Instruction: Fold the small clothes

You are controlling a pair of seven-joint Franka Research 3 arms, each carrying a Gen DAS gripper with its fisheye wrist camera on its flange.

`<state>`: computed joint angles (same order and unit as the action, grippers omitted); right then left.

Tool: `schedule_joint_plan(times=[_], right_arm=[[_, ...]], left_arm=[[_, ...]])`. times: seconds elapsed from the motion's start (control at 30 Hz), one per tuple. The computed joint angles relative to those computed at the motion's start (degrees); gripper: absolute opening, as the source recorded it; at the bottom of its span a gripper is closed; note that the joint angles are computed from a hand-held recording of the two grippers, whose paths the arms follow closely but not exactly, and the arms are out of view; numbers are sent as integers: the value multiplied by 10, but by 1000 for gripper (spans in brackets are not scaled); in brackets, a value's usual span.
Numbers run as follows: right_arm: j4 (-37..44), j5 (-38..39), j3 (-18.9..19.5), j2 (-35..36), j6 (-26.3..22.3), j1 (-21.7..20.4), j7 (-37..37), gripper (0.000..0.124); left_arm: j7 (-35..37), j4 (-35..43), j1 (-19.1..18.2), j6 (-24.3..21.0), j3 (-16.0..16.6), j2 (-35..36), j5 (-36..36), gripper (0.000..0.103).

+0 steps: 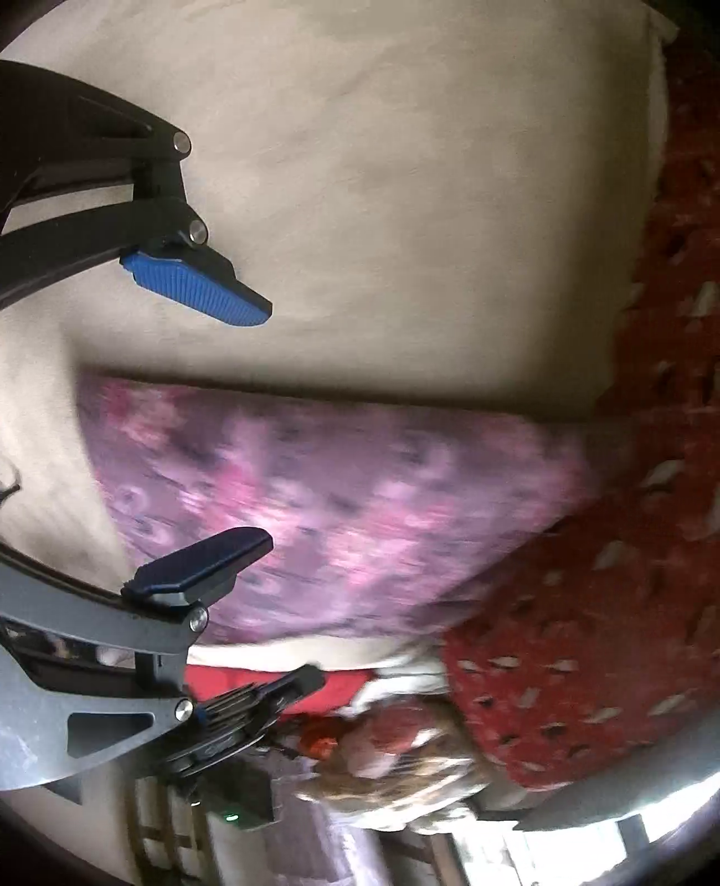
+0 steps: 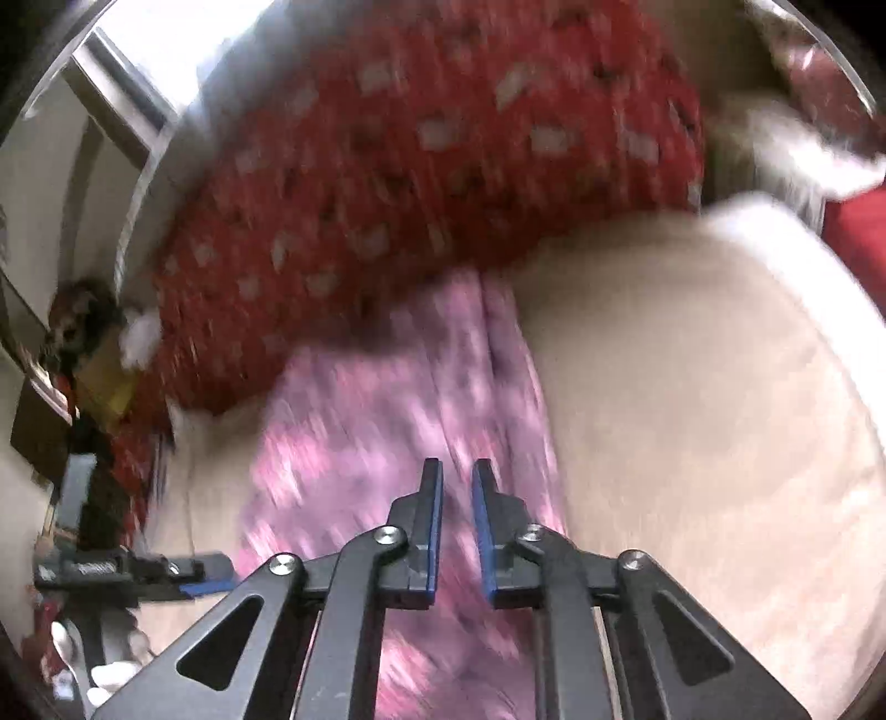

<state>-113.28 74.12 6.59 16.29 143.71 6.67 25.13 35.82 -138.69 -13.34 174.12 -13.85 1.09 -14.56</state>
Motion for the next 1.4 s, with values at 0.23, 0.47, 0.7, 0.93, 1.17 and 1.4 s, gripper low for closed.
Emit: schedule_joint_plan(times=[0.23, 0.47, 0.7, 0.93, 1.17, 1.4], right_arm=[[112, -11, -7, 70, 17, 50, 51, 15], [198, -254, -34, 191, 103, 112, 255, 0], [156, -167, 59, 152, 90, 14, 177, 10], [16, -41, 65, 56, 63, -11, -15, 25], [-40, 23, 22, -14, 27, 8, -65, 31], [-67, -1, -10, -8, 52, 42, -72, 33]], left_arm=[[-106, 99, 21, -63, 39, 59, 166, 75], [-104, 157, 30, -79, 33, 151, 193, 81], [-200, 109, -15, -82, 62, 91, 297, 80], [-369, 97, -40, -115, 56, 87, 421, 81], [-371, 92, -32, -153, 30, 69, 407, 81], [-375, 91, -35, -172, 21, 66, 405, 81]])
